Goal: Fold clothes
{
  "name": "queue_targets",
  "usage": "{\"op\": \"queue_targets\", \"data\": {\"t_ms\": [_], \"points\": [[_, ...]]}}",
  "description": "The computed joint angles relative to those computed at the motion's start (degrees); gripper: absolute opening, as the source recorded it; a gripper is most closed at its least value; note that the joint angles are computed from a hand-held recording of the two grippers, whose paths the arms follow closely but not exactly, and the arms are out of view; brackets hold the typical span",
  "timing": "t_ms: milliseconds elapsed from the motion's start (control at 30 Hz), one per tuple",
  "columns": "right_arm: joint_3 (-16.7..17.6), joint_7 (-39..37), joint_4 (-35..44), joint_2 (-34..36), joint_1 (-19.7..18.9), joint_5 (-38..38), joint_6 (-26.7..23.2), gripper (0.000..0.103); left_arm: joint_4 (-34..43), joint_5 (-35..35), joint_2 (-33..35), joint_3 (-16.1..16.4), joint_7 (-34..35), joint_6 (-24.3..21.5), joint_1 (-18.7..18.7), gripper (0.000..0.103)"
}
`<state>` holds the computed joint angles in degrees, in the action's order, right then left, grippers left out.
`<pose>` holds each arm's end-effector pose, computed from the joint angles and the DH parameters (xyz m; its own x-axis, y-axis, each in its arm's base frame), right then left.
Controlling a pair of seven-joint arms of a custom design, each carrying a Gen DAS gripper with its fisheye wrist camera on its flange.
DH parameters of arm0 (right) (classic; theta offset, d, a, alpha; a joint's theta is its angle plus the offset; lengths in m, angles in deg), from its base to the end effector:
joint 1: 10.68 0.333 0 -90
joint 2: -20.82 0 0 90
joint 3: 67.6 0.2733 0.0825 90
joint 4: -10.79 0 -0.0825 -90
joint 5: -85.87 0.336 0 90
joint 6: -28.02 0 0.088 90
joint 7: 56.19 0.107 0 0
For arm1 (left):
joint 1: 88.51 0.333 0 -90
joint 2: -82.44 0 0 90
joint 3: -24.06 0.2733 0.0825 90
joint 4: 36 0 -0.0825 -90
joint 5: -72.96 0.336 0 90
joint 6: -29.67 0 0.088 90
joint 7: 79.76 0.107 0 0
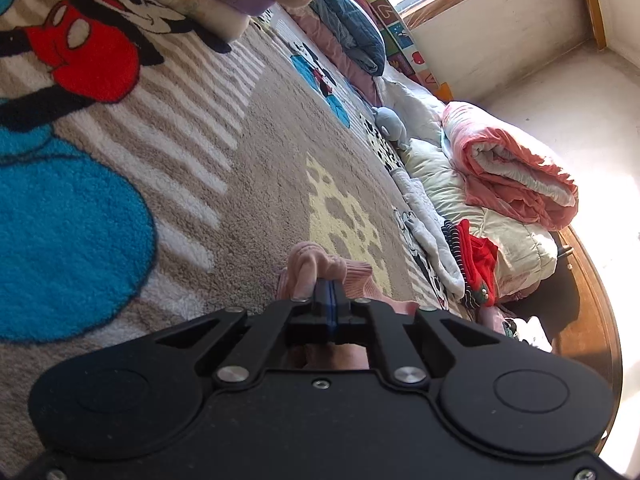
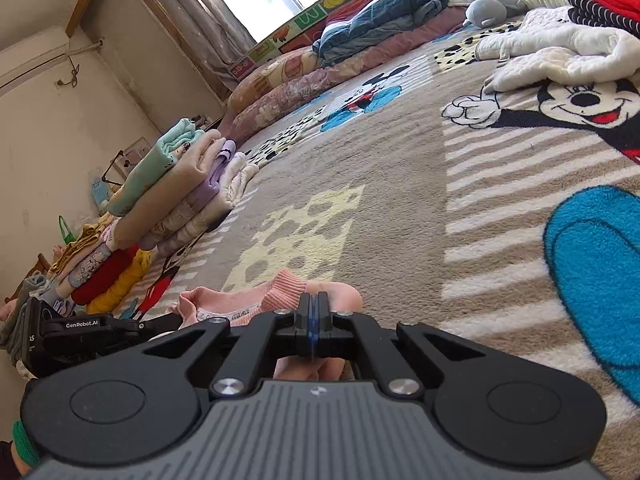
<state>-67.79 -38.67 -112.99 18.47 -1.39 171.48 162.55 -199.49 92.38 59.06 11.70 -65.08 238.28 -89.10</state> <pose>0.5091 0.0962 0.4318 0.5537 -0.6099 -0.5670 -0.7005 0.0272 -0.7132 0.3543 -0.1284 0.4425 0.1321 -0.6296 0.7656 -0.4919 -0.7122 -0.5008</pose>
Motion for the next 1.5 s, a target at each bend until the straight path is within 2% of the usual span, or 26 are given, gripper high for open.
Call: {"op": "queue_targets", "data": {"t_ms": [33, 67, 100, 133, 167, 200, 233, 267, 300, 367, 433, 467, 500, 567, 667, 767, 800, 833, 933, 967, 1067, 1133, 1333, 1400, 1500], "points": [[0.01, -2.46, -0.63, -0.80, 0.07, 1.55, 0.23, 0.009, -0.33, -1.60, -1.18, -2.25, 1.64, 0.56, 1.53, 0.009], [0.08, -4.34, -1.22, -1.69, 0.25, 2.62, 0.84, 0.012, -0.68, -4.24, -2.56, -5.73, 4.18, 1.51, 3.92, 0.020], [0.13, -6.07, -1.77, -2.58, 0.49, 3.57, 1.51, 0.015, -0.65, -6.49, -4.04, -9.54, 6.69, 1.69, 6.70, 0.036], [-0.02, -7.71, -2.05, -3.16, 0.68, 4.45, 1.32, 0.021, -0.06, -7.87, -6.02, -14.54, 8.67, 0.22, 10.89, 0.043], [-0.20, -9.31, -2.27, -3.66, 0.85, 5.30, 0.93, 0.022, 0.51, -12.92, -7.65, -19.55, 13.43, -1.35, 13.82, 0.050], [-0.04, -10.30, -2.13, -3.65, 1.19, 5.21, 1.43, 0.023, 1.27, -16.04, -8.35, -23.35, 17.16, -1.81, 16.46, 0.051], [0.19, -11.15, -1.92, -3.52, 1.57, 4.94, 2.13, 0.027, 2.05, -15.15, -7.91, -25.16, 17.95, -1.47, 18.60, 0.052], [0.43, -11.99, -1.69, -3.38, 1.94, 4.65, 2.83, 0.032, 2.71, -12.29, -7.20, -24.96, 17.00, -1.99, 19.32, 0.052], [0.56, -10.85, -1.23, -2.69, 2.18, 3.49, 3.39, 0.032, 3.36, -11.85, -6.10, -23.82, 18.86, -3.46, 18.04, 0.052], [0.71, -5.23, 0.15, -0.84, 2.27, -0.28, 4.24, 0.031, 5.17, -8.22, -5.06, -22.24, 21.21, -9.21, 16.40, 0.052], [0.45, -2.93, 0.64, -0.16, 1.92, -0.60, 3.43, 0.027, 7.50, -4.51, -4.18, -21.08, 22.17, -15.69, 14.75, 0.052], [0.41, -2.09, 0.72, 0.03, 1.76, -0.87, 3.14, 0.025, 8.29, -3.41, -4.29, -22.20, 22.15, -18.42, 15.45, 0.052], [0.38, -1.25, 0.81, 0.22, 1.60, -1.13, 2.84, 0.025, 8.32, -2.58, -4.62, -23.46, 21.66, -18.97, 16.62, 0.052], [0.50, -0.80, 0.82, 0.34, 1.45, -1.34, 2.75, 0.025, 7.56, -1.72, -5.43, -24.00, 19.81, -17.61, 17.77, 0.052], [0.32, -2.70, 0.05, -0.22, 1.12, 0.70, 1.95, 0.026, 5.26, -2.03, -12.00, -29.27, 15.40, -15.26, 23.37, 0.051], [0.21, -5.34, -1.26, -1.60, 1.12, 3.40, 2.47, 0.033, 3.12, 0.12, -15.89, -28.33, 13.96, -10.14, 23.51, 0.052], [0.22, -5.90, -1.51, -1.91, 1.21, 3.87, 2.91, 0.034, 3.01, 1.07, -15.35, -27.68, 14.29, -7.99, 23.20, 0.052], [0.28, -6.15, -1.54, -1.99, 1.35, 3.82, 3.30, 0.035, 3.43, 1.75, -14.46, -27.34, 15.07, -7.71, 22.88, 0.052], [0.45, -6.73, -1.53, -2.06, 1.77, 3.38, 4.31, 0.035, 6.01, 3.36, -11.74, -27.92, 17.21, -11.20, 23.07, 0.052], [0.31, -6.43, -1.40, -1.88, 1.76, 3.28, 4.04, 0.035, 6.55, 3.84, -10.06, -27.25, 17.28, -11.67, 22.72, 0.052], [-0.04, -5.15, -0.87, -1.17, 1.46, 2.94, 2.88, 0.035, 8.60, 7.08, -5.92, -21.97, 18.73, -16.50, 17.51, 0.052], [-0.10, -3.89, -0.39, -0.51, 1.21, 2.43, 2.41, 0.034, 9.57, 9.25, -4.87, -19.87, 18.80, -20.05, 14.97, 0.052], [0.32, -1.84, 0.03, 0.20, 0.87, 1.13, 2.54, 0.030, 9.63, 13.59, -5.79, -21.10, 15.19, -21.24, 16.26, 0.053], [0.27, -2.76, -0.60, -0.39, 0.79, 2.17, 2.51, 0.030, 9.45, 14.93, -7.03, -21.53, 13.73, -21.60, 16.54, 0.053], [-0.24, -8.28, -3.65, -3.72, 0.76, 7.91, 3.01, 0.035, 7.96, 16.42, -10.74, -21.03, 10.85, -21.42, 15.57, 0.053]]}}
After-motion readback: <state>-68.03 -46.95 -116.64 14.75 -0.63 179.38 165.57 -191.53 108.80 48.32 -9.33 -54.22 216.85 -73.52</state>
